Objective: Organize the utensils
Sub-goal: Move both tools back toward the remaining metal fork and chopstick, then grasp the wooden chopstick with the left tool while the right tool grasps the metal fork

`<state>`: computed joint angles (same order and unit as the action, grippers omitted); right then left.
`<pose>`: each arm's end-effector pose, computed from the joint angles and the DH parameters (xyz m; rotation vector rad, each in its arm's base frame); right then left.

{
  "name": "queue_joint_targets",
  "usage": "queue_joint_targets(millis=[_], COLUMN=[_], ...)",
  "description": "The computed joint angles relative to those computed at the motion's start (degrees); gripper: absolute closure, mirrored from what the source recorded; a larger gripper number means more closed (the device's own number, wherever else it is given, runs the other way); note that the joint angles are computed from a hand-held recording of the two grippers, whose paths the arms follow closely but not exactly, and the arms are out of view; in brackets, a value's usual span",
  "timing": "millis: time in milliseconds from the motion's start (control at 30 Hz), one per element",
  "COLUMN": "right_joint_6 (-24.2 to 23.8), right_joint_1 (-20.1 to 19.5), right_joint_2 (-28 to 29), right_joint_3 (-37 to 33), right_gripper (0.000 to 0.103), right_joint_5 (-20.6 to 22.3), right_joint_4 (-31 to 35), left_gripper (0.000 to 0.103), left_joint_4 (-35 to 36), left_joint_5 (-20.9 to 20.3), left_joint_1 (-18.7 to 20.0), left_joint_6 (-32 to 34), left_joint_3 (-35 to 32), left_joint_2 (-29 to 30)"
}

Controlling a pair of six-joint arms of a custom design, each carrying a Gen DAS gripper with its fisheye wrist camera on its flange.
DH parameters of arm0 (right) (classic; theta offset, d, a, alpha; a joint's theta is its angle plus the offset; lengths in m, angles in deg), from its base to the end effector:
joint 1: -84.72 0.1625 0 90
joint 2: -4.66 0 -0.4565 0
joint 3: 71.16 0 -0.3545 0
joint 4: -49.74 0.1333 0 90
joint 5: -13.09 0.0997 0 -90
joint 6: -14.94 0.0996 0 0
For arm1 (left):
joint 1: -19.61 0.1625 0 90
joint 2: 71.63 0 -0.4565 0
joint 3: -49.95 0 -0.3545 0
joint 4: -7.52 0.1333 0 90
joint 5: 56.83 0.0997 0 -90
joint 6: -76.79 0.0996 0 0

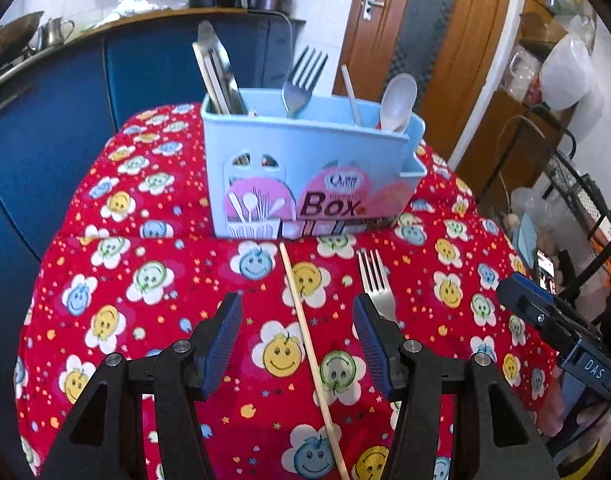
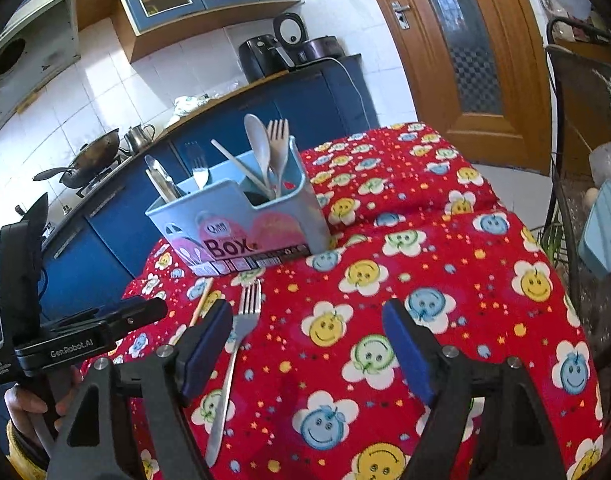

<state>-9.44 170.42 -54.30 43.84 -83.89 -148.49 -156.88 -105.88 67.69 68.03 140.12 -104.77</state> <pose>0.0779 -0.5801 0.2778 0.3708 -2.5328 1.1755 -0.3151 -0.6481 0.0726 0.5811 2.4551 -0.7503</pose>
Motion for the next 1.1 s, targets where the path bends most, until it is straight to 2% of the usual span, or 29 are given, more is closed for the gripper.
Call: queue_joint_targets(millis=[167,400,600,733,867,1100], right_joint_6=[0.74,1.53,1.70,1.72,1.65,0.29], right_joint_1=[-0.65,-1.53,-1.87,-2.03,-1.84,-0.37], right_joint_2=[-0.23,-0.58,-0.72,-0.82,-0.72,-0.64], right_joint_3=[0.21,0.58,0.67,0.75,0.60,-0.49], right_gripper=[0.023,0.023,0.023,0.023,0.023,0.023], right_joint_5=[-0.09,0.54,1.00,1.20,0.96,-1.28], right_joint_4=[0.56,1.12,1.54,1.79,2.44,5.60], left_gripper=[0.045,0.081,0.090,0.094,0.098,0.099], left_joint_4=[4.39,14.91,24.54,28.22,27.18,16.46], left_joint_5=[-0.96,-5.44,-8.98,-10.29,-11.24,-14.10], left_joint_1=[0.40,1.80,3.16,3.85,4.30,4.87], left_joint_6=[-1.24,-5.17,-8.32,-9.06,-9.48,-8.25], left_joint_3=[-0.98,-4.28,-8.60,-10.93,-10.44,-4.35], left_joint_2=[0.44,0.48,0.76,1.04,0.67,-2.05])
